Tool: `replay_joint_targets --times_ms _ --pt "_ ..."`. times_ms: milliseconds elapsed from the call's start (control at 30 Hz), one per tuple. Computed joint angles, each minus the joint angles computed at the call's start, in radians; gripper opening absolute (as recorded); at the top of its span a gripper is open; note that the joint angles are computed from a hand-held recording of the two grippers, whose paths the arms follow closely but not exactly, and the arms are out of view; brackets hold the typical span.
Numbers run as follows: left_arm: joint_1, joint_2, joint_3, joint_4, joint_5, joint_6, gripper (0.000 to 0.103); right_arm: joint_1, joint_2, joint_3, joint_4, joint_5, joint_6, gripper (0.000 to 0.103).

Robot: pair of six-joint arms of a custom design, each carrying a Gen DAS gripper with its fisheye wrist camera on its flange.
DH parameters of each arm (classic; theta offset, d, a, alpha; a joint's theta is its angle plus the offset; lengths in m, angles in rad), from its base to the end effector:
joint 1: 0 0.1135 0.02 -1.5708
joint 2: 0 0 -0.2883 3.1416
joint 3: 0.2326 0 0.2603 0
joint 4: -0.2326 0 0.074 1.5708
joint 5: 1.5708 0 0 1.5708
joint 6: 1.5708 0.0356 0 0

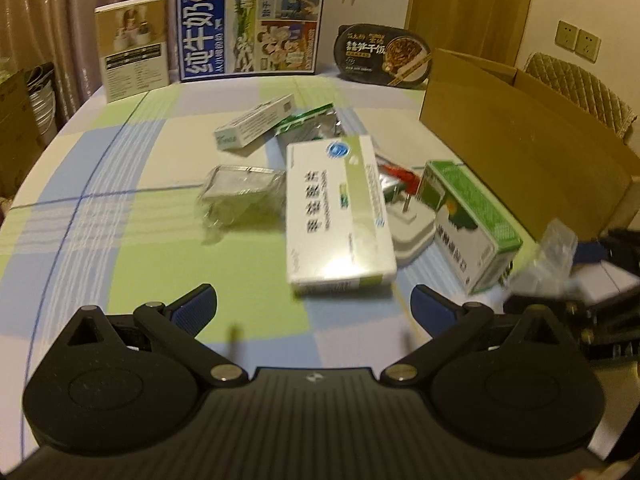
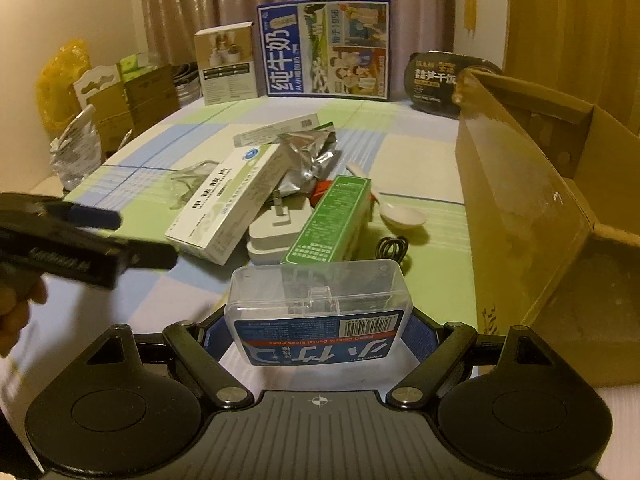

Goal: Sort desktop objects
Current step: 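Grasp the medicine box with the left tool while the right tool grasps the clear plastic box, then lift both held boxes and carry them toward the cardboard box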

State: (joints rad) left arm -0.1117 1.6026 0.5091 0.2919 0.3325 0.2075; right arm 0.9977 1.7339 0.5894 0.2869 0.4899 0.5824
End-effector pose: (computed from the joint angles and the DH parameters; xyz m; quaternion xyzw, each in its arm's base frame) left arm 0.2707 -0.0421 0.1269 0.2066 0.8927 -0.1355 0.3769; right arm 0.1741 0.2389 0.1124 -0.1046 0.9070 0.0806 0.3998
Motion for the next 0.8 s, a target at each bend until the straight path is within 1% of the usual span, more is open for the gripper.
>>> replay_joint_targets --times_ms 200,333,367,433,467,533,633,800 --pt "-0.054 0.096 0.078 0.019 -0.004 -0.032 0.096 0.001 0.001 0.001 -0.012 0.014 0.018 0.083" --pt "-0.079 0.142 0.107 0.032 -0.037 -0.045 0.092 0.001 0.005 0.006 -0.023 0.022 0.032 0.083" --pt "-0.086 0.155 0.116 0.032 -0.047 -0.052 0.089 0.001 0.007 0.007 -0.024 0.023 0.036 0.083" --pt "-0.093 0.175 0.134 0.020 -0.063 -0.063 0.076 0.002 0.009 0.010 -0.032 0.024 0.044 0.083" --pt "-0.095 0.177 0.139 0.008 -0.067 -0.068 0.068 0.003 0.009 0.011 -0.037 0.025 0.049 0.083" --pt "-0.103 0.155 0.118 0.019 -0.088 -0.082 0.068 0.007 0.003 0.006 -0.041 0.027 0.058 0.083" --pt "-0.117 0.081 0.051 0.013 -0.122 -0.076 0.067 0.017 -0.011 0.006 -0.068 0.033 0.076 0.083" --pt "-0.123 -0.119 -0.101 -0.069 -0.143 -0.096 0.067 0.060 -0.045 -0.004 -0.119 0.051 0.135 0.083"
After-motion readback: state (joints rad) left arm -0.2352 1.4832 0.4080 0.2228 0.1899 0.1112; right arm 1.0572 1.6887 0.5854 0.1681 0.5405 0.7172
